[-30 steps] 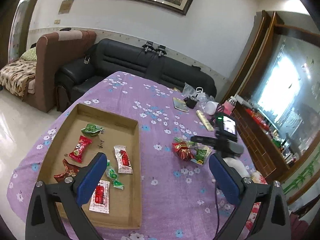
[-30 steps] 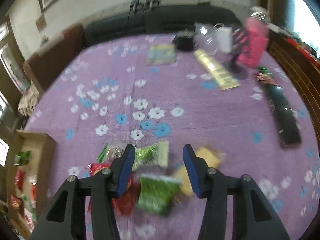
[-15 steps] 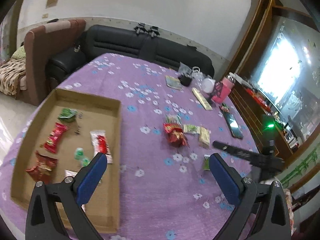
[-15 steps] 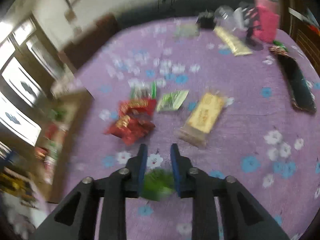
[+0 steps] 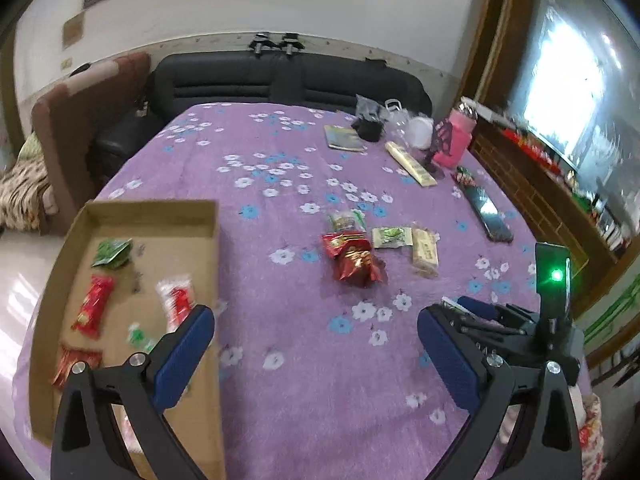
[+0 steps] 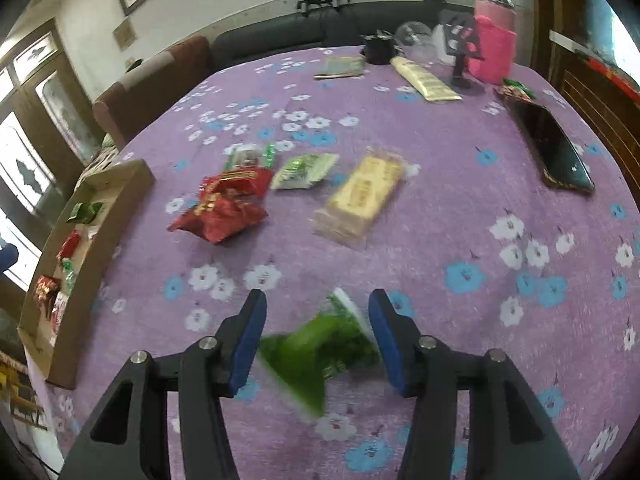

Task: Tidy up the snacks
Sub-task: 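Grasp the red foil candy with the left gripper while the right grasps a green packet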

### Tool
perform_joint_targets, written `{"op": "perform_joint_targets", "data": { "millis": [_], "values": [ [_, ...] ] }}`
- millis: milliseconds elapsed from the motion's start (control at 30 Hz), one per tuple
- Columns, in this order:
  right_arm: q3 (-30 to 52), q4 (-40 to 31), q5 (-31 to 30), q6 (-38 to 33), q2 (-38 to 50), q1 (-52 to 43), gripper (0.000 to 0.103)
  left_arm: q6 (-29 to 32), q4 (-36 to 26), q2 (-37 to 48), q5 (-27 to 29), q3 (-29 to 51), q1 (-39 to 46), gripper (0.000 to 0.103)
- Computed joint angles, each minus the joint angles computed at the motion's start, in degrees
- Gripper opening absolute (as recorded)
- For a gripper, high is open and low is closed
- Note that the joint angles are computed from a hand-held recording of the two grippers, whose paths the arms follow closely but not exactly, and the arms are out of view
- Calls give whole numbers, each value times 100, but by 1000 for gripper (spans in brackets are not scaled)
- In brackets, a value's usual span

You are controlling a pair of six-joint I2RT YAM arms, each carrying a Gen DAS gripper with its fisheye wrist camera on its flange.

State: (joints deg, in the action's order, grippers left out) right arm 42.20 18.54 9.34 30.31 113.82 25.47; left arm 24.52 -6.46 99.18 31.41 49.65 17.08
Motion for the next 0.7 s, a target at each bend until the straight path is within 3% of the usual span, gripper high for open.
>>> {"op": "perform_joint_targets", "data": {
  "millis": [67,167,233,433,567,600,633,667,700],
  "values": [
    [-53,158,-9,-32,78,-20,53,-179,128,282,-275,187,-395,102],
    [-164,345,-99,-84,57,-2,38,-373,182,646,-602,483,-818,102],
    [-298,621,-184,-69,61,-28,35,-450,266,915,-864,679,-1112,102],
    [-426,953,-501,-15,90,-199,35,-590,532,1860,-1766,1314,-1741,102],
    [-474,1021,-558,40,84,-240,35,-590,522,2284,-2003,1672,-1961,101],
    [-475,1022,-557,48,84,-242,35,-551,430,2355,-1992,1766,-1991,99],
    [-475,1022,-557,48,84,-242,35,-454,208,2463,-1899,1929,-2008,86],
    [-470,1009,-554,42,84,-238,35,-368,-82,2595,-1820,2127,-2016,59],
    [-468,1011,-553,44,86,-238,35,-369,-177,2643,-1886,2202,-2033,59]
  ]
}}
